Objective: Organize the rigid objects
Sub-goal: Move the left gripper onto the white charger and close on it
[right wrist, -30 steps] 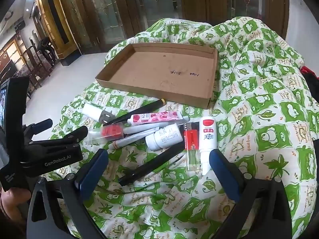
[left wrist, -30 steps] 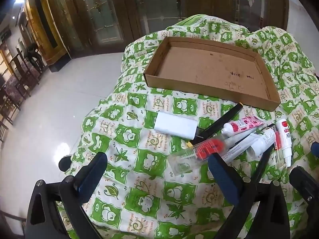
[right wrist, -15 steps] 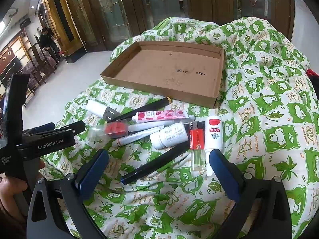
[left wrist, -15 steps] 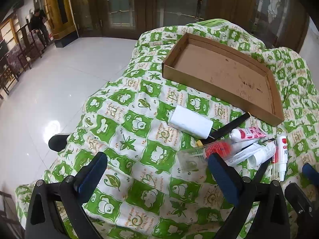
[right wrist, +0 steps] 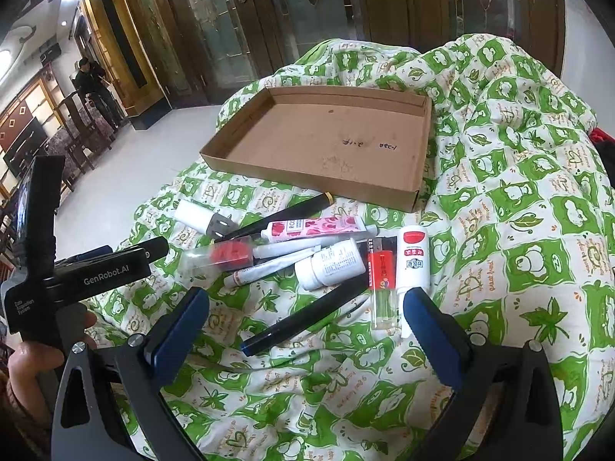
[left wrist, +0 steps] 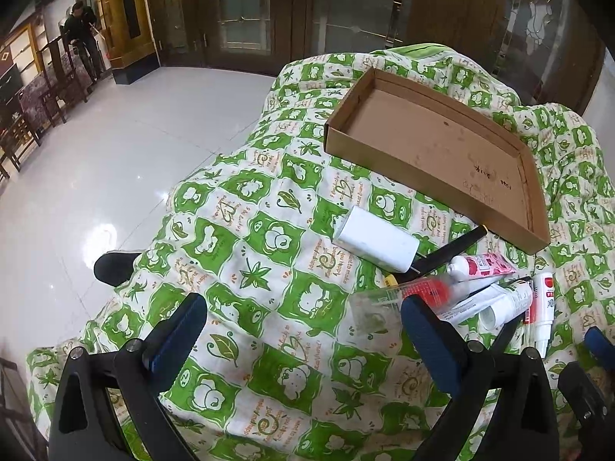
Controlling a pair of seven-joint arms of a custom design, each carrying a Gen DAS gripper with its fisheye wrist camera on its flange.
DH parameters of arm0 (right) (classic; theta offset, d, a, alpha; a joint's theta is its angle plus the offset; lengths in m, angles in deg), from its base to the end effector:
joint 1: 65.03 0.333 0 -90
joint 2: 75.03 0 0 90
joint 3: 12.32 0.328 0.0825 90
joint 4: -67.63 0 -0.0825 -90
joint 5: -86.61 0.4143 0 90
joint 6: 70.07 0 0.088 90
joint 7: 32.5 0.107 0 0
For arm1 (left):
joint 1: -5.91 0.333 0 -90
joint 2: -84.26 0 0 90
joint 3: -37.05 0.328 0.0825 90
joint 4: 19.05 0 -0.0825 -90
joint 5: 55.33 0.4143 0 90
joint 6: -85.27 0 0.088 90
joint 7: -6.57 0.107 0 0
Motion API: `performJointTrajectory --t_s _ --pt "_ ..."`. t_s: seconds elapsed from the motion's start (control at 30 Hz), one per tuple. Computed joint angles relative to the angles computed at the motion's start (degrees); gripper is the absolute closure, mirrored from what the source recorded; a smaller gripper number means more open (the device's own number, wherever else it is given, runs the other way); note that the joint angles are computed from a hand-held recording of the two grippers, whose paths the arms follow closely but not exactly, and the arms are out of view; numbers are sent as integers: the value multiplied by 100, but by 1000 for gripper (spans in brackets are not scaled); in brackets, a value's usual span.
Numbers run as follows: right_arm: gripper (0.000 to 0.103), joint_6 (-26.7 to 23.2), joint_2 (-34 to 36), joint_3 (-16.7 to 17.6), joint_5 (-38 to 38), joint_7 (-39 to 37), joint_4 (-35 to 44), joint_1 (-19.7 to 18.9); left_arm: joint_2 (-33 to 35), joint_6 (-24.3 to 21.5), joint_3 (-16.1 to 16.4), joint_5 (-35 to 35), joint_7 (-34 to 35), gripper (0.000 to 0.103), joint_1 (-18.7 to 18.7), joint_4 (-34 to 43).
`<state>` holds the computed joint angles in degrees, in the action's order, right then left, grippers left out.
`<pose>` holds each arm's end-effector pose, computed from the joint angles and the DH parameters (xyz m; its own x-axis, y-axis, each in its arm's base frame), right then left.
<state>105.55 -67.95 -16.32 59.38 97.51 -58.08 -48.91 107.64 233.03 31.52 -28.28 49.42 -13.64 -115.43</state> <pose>0.5921 0.1653 0.4022 0.0243 -0.9925 -0.1194 -0.7336 0.0634 -0.6766 0.6646 -0.3100 0.4140 0.0489 -0.9975 0.0515 -0.8389 -0.0690 -0.5400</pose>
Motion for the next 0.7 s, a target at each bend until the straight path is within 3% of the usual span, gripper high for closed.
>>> performJointTrajectory --t_s 0.2,0.37,0.53,0.7 --pt "2 -8 -17 3 132 -38 -23 -1 -17 90 -64 -152 97 1 77 -65" --pt "2 -48 21 211 632 -470 0 -171 111 -138 -100 -301 303 1 63 134" --pt "2 -15 22 333 1179 -907 -23 -250 475 -390 -165 -438 675 1 7 730" --pt "2 -60 45 397 1560 -1280 -7 -264 1082 -720 -298 -1234 890 1 93 1662"
